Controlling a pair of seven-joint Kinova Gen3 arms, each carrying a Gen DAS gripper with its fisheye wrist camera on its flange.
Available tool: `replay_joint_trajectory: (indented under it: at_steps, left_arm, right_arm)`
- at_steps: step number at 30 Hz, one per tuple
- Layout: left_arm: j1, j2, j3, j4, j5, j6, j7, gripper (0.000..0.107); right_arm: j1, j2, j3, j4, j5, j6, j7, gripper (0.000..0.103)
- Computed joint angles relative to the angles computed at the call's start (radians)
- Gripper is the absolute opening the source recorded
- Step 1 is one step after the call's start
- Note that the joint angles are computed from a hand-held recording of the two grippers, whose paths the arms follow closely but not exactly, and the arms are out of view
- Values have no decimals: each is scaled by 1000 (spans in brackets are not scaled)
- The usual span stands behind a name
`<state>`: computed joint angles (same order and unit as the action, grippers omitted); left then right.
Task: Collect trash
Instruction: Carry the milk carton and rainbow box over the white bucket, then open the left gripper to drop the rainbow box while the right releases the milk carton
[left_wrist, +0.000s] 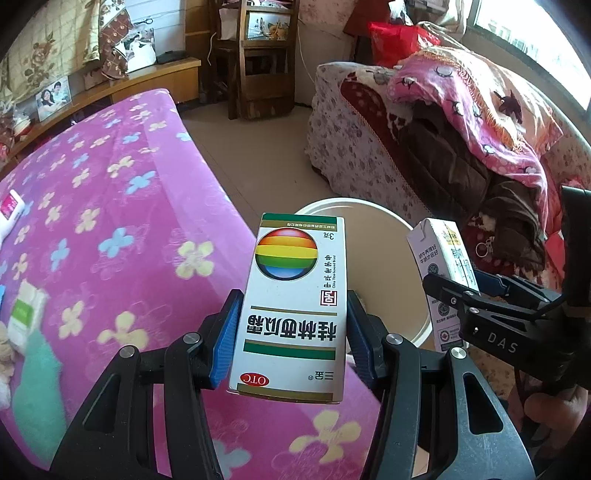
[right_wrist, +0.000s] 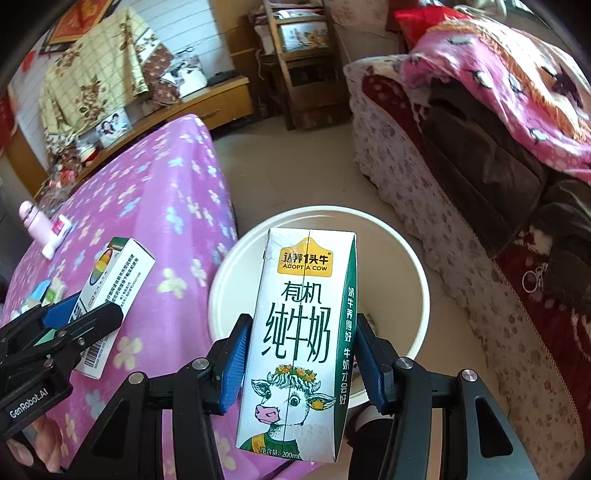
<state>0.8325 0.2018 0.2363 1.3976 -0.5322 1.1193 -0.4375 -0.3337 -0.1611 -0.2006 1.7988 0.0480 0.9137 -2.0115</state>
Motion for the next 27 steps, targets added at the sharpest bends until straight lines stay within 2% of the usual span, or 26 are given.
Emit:
replay_joint_trajectory:
  at_steps: [27]
  left_arm:
    - [20, 114, -64, -97, 39, -14, -69, 52]
  right_arm:
    - [15, 48, 27, 45, 13, -77, -30, 52]
